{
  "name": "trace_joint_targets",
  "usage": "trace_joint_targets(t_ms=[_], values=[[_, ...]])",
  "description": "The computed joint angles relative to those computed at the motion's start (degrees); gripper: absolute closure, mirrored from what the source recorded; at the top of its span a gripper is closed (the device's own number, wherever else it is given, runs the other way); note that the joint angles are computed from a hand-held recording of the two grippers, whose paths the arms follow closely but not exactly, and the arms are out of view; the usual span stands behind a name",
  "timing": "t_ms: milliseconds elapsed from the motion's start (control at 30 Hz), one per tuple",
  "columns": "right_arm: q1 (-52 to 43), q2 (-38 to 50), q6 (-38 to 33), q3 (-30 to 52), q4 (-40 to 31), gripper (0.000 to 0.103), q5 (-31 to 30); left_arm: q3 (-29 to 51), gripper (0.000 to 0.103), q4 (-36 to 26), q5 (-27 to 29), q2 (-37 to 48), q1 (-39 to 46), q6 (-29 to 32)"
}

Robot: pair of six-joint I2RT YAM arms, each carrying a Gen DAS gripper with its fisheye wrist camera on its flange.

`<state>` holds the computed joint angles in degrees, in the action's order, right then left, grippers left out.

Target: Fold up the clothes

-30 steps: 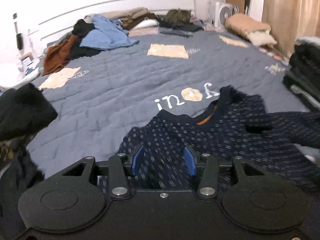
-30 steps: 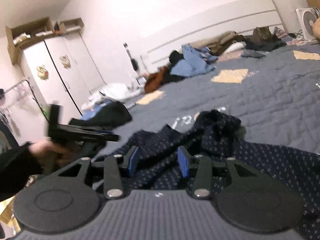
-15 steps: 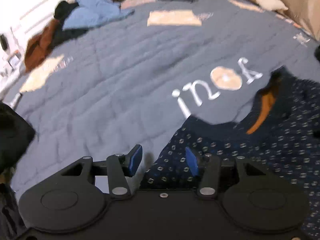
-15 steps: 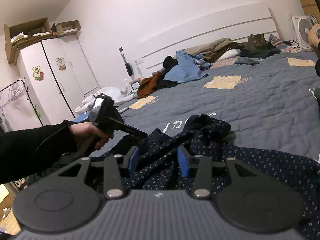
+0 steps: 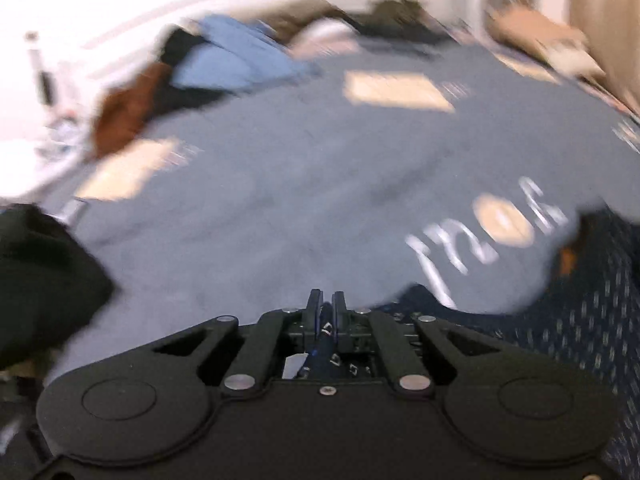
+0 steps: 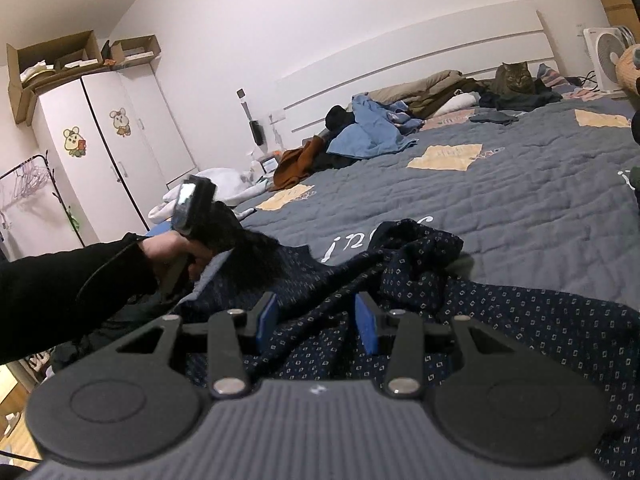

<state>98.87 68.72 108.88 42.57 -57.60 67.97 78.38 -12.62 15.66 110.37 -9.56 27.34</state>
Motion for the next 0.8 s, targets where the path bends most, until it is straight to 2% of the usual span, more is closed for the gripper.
trace_joint_targets(t_ms=[100,233,300,367,433,500,533,667,733,800], values=[[-0.1,0.1,0.8,0.0,-0.7,0.061,-0.4,-0.6,0.100,5.5,-4.9,0.1,0.1,-4.0],[-0.2,0.5,2.6,0.3,-2.5,0.061,-0.8,0.7,0.100,5.1,-11.3,2.4,-0.7,-4.1],[-0.2,0.5,2.9,0.3,-2.6,0.061,-0.9,0.6,0.096,4.3,-11.1,2.5,-0.2,-4.7],[-0.4,0.4,2.4,0.2,-2.1,0.061,-1.0,1.1,0.095,1.8,-8.5,1.7,1.4,-5.2],[-0.6,-0.2,0.5,-0.1,-0.5,0.061,-1.2,-0.7,0.088,0.3,-4.1,-1.7,4.5,-4.6],[-0.6,-0.3,-0.6,-0.2,0.5,0.061,-1.2,-2.3,0.061,-1.6,1.0,-5.3,8.1,-3.6],[-0.6,-0.6,-1.0,-0.4,1.1,0.061,-1.1,-3.5,0.057,-3.0,3.7,-7.5,10.2,-2.7],[-0.6,-1.9,-4.1,-1.1,4.4,0.061,-0.9,-8.4,0.056,-12.6,11.7,-16.3,20.0,5.1],[-0.7,-1.9,-5.6,-1.0,5.9,0.061,-0.9,-9.4,0.056,-18.9,14.7,-19.6,25.8,11.0],[-0.8,-2.0,-7.2,-1.0,7.6,0.061,-0.9,-10.3,0.055,-26.7,17.7,-22.1,32.5,19.2]])
